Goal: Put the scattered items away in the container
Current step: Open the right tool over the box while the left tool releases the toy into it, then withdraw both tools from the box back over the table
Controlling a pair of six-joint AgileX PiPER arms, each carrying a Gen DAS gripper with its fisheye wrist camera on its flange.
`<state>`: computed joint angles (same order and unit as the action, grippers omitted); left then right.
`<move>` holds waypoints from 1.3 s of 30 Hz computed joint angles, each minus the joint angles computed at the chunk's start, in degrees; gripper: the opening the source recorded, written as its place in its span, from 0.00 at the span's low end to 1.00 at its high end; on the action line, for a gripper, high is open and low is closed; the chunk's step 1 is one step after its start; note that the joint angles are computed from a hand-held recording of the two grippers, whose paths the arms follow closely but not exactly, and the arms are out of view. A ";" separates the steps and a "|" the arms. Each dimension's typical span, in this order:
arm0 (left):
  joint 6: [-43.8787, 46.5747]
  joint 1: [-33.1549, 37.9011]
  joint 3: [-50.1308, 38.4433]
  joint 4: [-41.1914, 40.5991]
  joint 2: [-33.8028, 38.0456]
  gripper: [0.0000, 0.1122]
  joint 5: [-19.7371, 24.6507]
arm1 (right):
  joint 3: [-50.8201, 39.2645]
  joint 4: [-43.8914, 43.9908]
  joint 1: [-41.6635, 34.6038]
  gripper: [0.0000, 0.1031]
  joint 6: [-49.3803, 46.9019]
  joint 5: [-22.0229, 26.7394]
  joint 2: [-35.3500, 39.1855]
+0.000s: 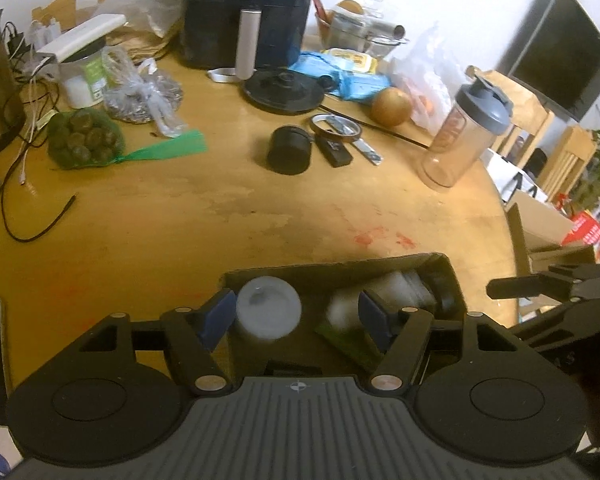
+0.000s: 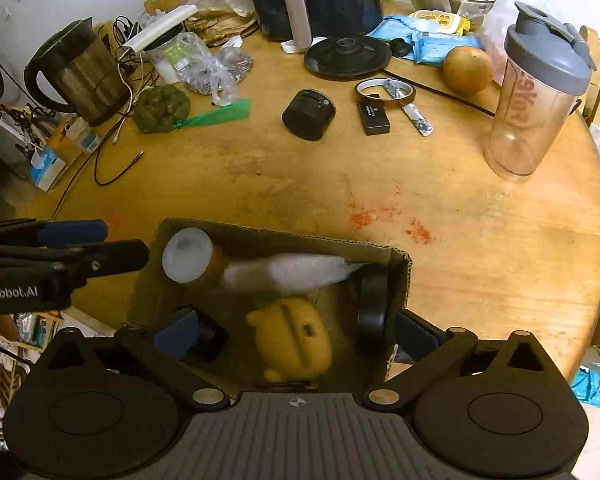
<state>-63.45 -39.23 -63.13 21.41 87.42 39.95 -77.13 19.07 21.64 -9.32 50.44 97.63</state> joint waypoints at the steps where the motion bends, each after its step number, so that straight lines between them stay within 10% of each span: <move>1: -0.09 0.09 0.10 0.04 -0.06 0.60 0.00 | 0.08 -0.23 0.13 1.00 0.13 -0.09 -0.05; 24: 0.03 0.93 1.14 1.33 -1.22 0.66 0.82 | 2.05 -15.46 4.27 1.00 12.10 -8.52 -1.69; 39: 1.74 3.22 3.06 1.25 -3.06 0.66 0.05 | -2.10 -29.01 6.85 1.00 18.38 -5.87 7.38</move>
<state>-61.70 -36.01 -60.07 22.66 84.36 40.00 -79.23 -9.95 28.49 9.06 44.58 105.00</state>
